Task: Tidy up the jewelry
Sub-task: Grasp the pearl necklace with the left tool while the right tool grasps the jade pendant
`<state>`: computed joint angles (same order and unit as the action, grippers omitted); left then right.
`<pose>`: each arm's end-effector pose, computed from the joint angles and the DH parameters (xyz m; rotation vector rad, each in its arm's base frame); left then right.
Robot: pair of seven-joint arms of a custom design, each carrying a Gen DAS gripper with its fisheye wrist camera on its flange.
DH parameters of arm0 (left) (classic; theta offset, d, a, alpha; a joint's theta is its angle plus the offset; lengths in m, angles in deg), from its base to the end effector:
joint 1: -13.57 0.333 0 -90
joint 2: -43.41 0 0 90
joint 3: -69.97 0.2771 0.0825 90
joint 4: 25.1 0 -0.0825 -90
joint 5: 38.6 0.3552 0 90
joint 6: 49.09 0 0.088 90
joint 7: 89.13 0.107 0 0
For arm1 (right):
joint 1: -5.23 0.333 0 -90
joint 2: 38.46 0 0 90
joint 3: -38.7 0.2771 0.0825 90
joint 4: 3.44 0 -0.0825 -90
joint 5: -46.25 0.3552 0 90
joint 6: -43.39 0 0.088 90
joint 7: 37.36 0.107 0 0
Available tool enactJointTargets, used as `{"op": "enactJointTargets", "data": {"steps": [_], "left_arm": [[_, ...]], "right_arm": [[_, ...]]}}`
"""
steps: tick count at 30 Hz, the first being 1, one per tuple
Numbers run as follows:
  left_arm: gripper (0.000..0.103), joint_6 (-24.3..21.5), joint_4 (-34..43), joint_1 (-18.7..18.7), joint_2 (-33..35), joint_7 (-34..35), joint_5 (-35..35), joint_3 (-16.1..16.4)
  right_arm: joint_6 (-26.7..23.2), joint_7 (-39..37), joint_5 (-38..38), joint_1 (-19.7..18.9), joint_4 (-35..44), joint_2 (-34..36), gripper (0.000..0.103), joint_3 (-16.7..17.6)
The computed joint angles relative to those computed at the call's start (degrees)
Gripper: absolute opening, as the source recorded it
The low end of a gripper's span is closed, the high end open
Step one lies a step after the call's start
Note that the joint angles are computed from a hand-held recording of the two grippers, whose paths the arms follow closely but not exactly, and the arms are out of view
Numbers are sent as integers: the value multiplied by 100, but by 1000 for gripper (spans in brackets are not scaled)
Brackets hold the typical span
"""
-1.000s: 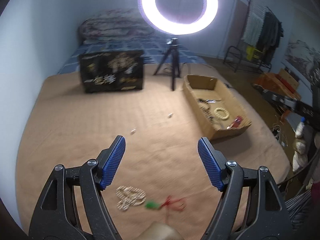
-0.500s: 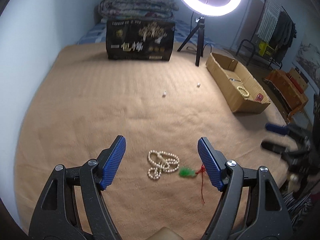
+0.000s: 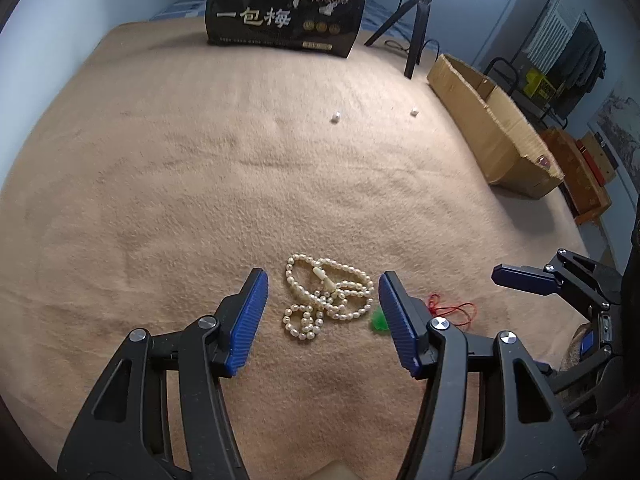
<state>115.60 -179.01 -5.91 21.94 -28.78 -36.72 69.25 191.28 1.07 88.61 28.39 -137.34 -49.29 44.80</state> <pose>0.3979 -0.1483 0.3987 -2.1323 1.8616 -0.7574 0.4363 0.2320 0.4316 -2.3433 0.8660 -0.0857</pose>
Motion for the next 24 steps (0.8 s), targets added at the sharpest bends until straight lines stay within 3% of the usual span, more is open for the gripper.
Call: {"op": "enactJointTargets", "data": {"steps": [10, 13, 14, 16, 18, 22, 24], "left_arm": [[60, -25, 268, 127, 525, 92, 15, -162], [59, -27, 355, 374, 651, -136, 375, -410], [57, -30, 373, 440, 676, -223, 483, -463], [42, -120, 408, 645, 689, -501, 856, -624], [35, -129, 394, 636, 669, -511, 901, -576], [10, -220, 341, 780, 596, -748, 1211, -633], [8, -137, 260, 698, 552, -623, 1115, -503]], "right_arm": [[188, -251, 82, 155, 34, 308, 65, 108], [287, -316, 68, 186, 73, 422, 64, 138], [305, -307, 60, 189, 97, 467, 63, 143], [315, -255, 32, 187, 126, 541, 61, 152], [384, -273, 38, 195, 130, 582, 60, 164], [523, -283, 35, 231, 172, 664, 60, 204], [606, -295, 3, 261, 210, 727, 60, 234]]}}
